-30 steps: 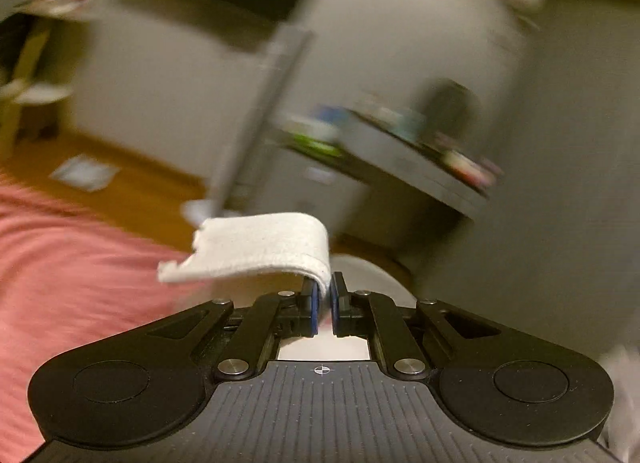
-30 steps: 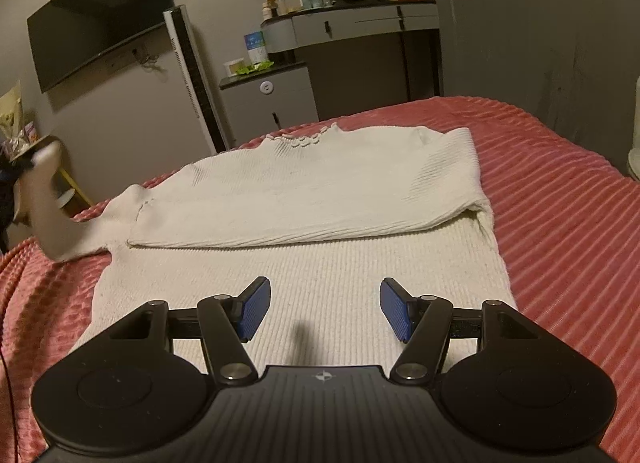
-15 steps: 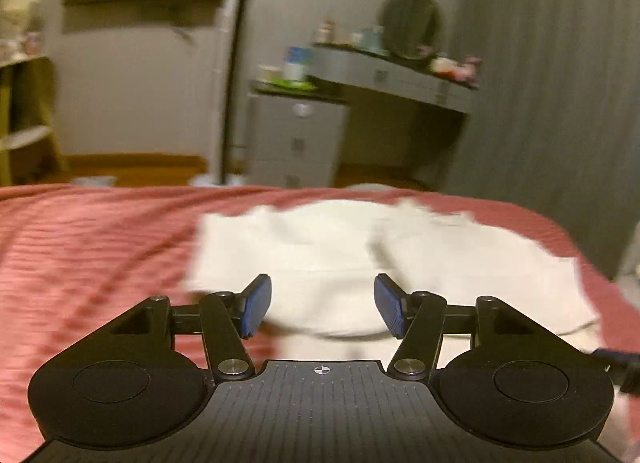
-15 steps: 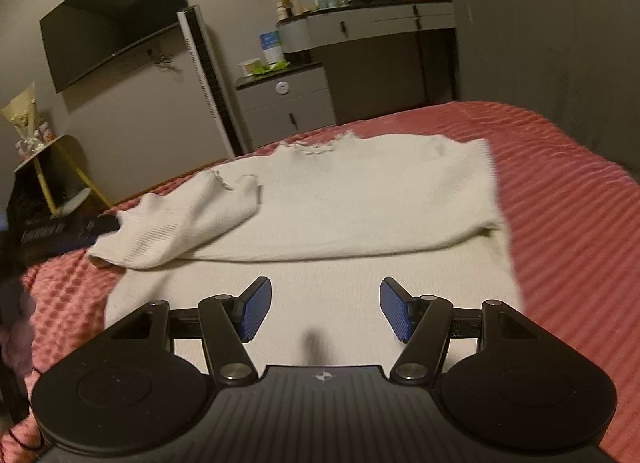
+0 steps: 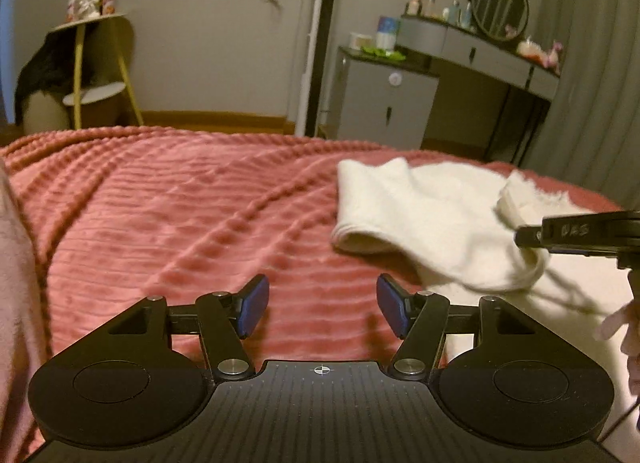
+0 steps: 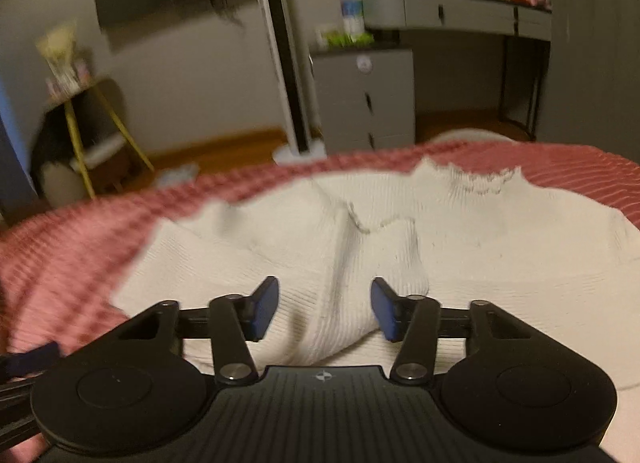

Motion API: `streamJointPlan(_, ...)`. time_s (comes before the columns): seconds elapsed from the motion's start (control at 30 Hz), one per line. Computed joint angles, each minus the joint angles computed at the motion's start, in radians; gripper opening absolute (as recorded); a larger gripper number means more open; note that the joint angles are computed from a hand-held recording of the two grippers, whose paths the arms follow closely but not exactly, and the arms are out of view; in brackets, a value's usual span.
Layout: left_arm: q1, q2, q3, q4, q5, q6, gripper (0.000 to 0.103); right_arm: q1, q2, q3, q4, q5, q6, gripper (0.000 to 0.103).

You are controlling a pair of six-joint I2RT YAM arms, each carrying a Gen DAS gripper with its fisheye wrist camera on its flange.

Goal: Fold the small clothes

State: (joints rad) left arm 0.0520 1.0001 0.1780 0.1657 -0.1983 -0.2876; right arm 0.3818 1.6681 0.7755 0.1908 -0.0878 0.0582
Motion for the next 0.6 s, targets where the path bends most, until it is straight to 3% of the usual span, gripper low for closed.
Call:
streamJointPlan(0.03,-0.009,0.003,-0.006,0.01,-0.011,0.008,0.065,0.008,0.032,0.021,-0.015,0.033,-0.013,0.019)
streamJointPlan(0.07,-0.013,0.019,-0.005,0.026,-0.01,0.013,0.065,0.012,0.046,0.024,-0.016,0.059,-0.022,0.007)
streamJointPlan(0.2,-0.02,0.041,-0.001,0.054,0.0,0.018,0.065,-0.099,-0.1,-0.151,0.125,-0.018,0.003,0.006)
streamJointPlan(0.33,-0.072,0.061,0.014,0.058,-0.019,-0.001,0.065,-0.34,-0.25,-0.345,0.246,-0.137,0.077,0.007)
streamJointPlan(0.37,-0.092,0.063,0.021,0.052,-0.025,-0.01,0.065,-0.411,-0.231,-0.345,0.227,-0.198,0.059,0.007)
streamJointPlan(0.47,-0.17,0.061,0.038,0.035,-0.063,-0.039,0.065,-0.549,-0.162,-0.306,0.127,-0.292,0.031,0.02)
streamJointPlan(0.6,-0.255,0.107,0.084,-0.002,-0.121,-0.074,0.065,-0.622,-0.146,-0.288,0.11,-0.392,0.039,0.027)
